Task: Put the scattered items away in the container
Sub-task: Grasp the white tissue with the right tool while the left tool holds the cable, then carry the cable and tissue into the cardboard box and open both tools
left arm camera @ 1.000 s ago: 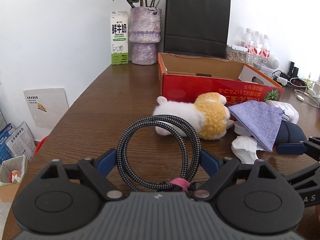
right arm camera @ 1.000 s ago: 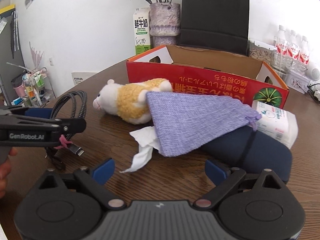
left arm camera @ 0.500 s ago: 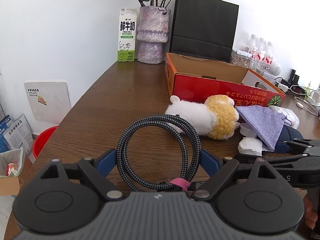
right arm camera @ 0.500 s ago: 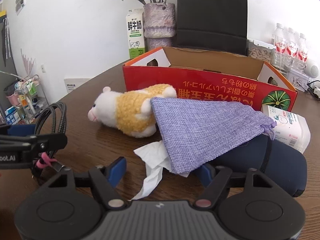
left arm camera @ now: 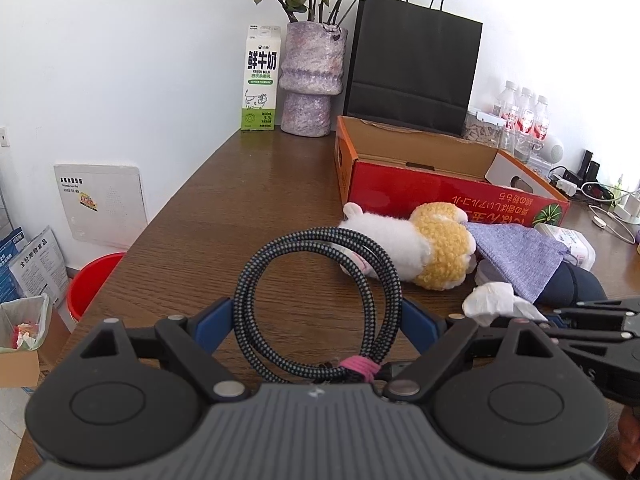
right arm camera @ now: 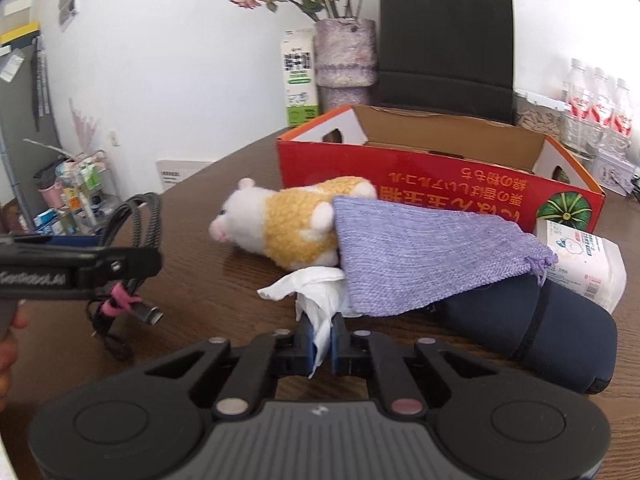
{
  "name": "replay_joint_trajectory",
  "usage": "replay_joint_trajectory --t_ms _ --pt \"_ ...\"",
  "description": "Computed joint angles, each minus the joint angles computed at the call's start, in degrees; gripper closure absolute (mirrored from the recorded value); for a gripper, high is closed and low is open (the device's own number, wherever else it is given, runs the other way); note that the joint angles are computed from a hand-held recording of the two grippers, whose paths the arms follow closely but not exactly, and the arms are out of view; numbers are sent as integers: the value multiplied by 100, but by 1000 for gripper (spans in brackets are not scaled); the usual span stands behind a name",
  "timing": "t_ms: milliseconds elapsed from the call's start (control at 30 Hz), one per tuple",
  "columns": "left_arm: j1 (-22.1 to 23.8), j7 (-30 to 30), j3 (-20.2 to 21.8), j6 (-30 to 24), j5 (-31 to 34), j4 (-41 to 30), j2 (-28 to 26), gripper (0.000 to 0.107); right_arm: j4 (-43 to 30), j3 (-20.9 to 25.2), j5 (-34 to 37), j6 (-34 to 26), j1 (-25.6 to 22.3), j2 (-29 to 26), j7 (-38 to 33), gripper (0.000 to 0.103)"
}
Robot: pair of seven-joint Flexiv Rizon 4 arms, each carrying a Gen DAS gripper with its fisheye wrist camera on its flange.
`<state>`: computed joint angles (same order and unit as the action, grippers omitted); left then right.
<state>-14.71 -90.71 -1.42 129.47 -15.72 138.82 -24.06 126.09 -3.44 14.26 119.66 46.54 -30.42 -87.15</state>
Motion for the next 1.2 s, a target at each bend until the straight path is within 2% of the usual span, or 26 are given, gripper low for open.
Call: replay_joint_trajectory --t_ms 133,267,500,633,867,1000,1133,1200 --pt "-47 16 6 60 -36 -4 158 17 216 557 -448 357 -578 216 80 96" --pt "-61 79 -41 92 -27 -212 283 17 184 423 -159 780 -462 348 -243 96" --pt "-83 136 -192 33 -56 -1102 136 17 -460 156 344 936 -626 310 -730 96" --pt "-76 111 -308 -199 -116 -1797 -165 17 -998 111 323 856 -1014 79 -648 96" --pt "-512 568 -121 -815 -758 -3180 -967 17 -1766 105 -196 547 -1658 -417 -207 96" --pt "-1028 1010 311 -1084 -1438 -3949 -1521 17 -2206 42 -527 257 -1889 -741 92 96" --pt "-1226 1300 527 -1425 -1847 -4603 -1988 17 -2594 -50 -901 -164 -2044 -1021 360 96" --pt "-1520 1501 917 -1713 -2219 -4962 -2239 17 -2783 -136 -1035 -400 -2046 -1150 491 96"
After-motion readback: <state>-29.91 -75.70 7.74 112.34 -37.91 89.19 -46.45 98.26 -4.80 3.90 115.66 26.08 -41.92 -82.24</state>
